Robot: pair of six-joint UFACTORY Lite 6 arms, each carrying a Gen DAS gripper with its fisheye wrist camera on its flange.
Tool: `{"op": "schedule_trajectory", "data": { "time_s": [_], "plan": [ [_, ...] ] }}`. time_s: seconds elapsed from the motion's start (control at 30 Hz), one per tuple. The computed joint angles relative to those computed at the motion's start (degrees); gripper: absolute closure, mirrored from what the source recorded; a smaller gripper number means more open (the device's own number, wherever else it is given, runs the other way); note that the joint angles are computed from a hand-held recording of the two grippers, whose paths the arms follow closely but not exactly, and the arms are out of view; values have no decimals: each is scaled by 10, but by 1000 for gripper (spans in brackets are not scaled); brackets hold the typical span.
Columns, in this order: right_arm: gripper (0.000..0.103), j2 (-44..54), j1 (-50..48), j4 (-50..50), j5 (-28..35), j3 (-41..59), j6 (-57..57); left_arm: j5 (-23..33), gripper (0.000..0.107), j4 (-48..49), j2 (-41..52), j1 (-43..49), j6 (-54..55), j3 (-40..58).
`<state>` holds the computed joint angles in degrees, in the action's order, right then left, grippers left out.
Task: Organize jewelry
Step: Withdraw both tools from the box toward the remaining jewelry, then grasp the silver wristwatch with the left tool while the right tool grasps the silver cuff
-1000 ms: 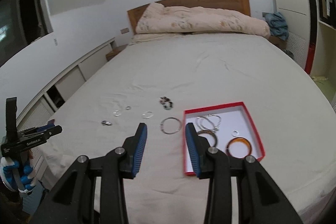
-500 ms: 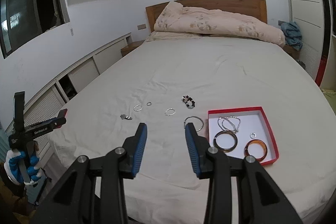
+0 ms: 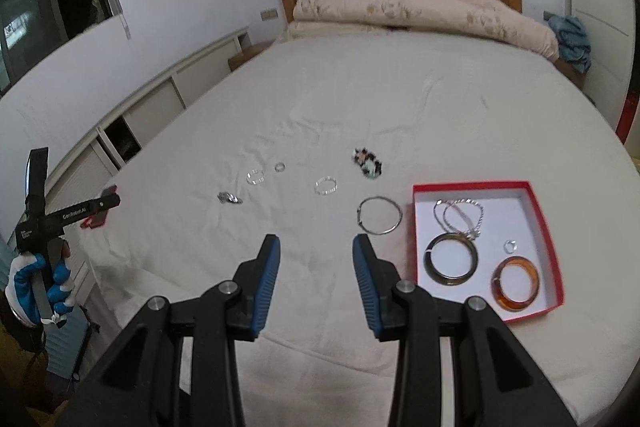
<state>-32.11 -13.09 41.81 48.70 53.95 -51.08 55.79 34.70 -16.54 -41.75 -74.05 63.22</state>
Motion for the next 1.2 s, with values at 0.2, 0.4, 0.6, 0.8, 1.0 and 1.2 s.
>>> {"op": "schedule_trajectory", "data": {
  "time_s": [0.2, 0.4, 0.6, 0.8, 1.0, 1.2],
  "plan": [
    [67, 140, 73, -29, -99, 29, 26, -129, 49, -34, 119, 61, 40, 6],
    [67, 301, 116, -35, -162, 103, 39, -227, 49, -93, 262, 113, 97, 68],
    [67, 434, 133, -40, -186, 193, 48, -273, 46, -168, 384, 153, 148, 155],
    [67, 535, 150, -68, -189, 276, 76, -248, 41, -133, 456, 154, 109, 234],
    [67, 597, 160, -92, -196, 318, 103, -221, 60, -47, 474, 131, 57, 246],
    [67, 636, 153, -67, -192, 356, 91, -231, 67, -33, 472, 138, 74, 237]
  ]
}}
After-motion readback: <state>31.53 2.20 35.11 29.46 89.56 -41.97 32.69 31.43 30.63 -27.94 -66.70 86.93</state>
